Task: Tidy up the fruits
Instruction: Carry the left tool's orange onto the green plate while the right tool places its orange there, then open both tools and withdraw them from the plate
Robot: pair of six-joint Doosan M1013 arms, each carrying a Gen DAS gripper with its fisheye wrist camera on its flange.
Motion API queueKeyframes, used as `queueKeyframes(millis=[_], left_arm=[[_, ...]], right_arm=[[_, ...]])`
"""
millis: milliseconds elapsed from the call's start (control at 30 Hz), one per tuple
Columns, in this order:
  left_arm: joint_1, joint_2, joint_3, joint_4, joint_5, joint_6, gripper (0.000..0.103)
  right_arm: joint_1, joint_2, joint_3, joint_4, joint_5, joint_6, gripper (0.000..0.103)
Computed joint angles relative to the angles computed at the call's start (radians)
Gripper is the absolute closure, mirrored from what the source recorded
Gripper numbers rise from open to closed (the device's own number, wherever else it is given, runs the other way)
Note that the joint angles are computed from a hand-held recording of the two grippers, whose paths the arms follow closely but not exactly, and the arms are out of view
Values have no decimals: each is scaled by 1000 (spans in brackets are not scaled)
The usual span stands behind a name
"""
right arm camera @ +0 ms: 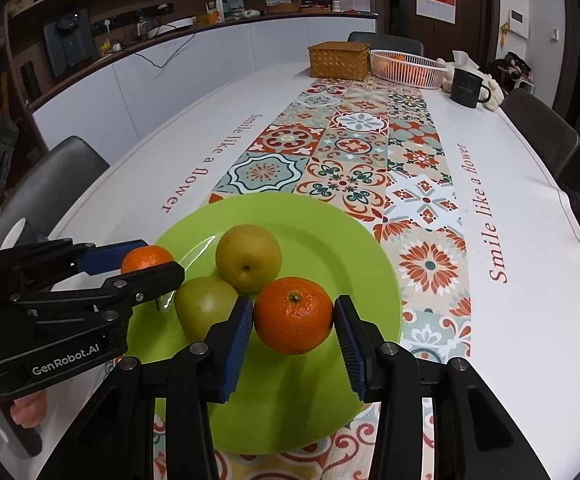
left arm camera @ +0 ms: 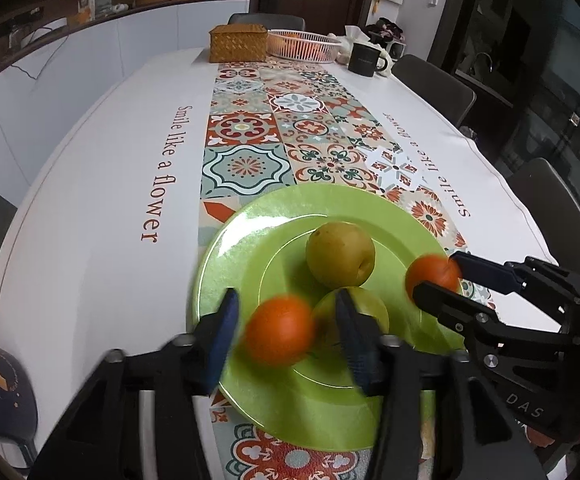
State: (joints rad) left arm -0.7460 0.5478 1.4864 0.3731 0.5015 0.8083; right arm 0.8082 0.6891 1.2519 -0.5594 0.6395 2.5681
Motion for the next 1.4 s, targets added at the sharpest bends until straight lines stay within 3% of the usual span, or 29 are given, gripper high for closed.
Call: queueKeyframes(millis=[133, 500, 833, 1200, 1400], left_arm=[[-12, -16, 15, 66, -1, -42, 49], [-79, -101, 93, 339, 18, -276, 36], [-165, -194, 177, 580, 86, -514, 24], [-250, -261, 252, 711, 134, -675, 19], [-300, -276, 284, 791, 195, -722, 19]], right_arm=[[7, -9, 12, -49, 2, 45, 49], [58, -99, 120, -306, -1, 279, 44], [117, -182, 214, -491, 37, 471, 34], [186, -255, 309, -654, 84, 627, 33], [211, -275, 345, -677, 90, 643, 33]])
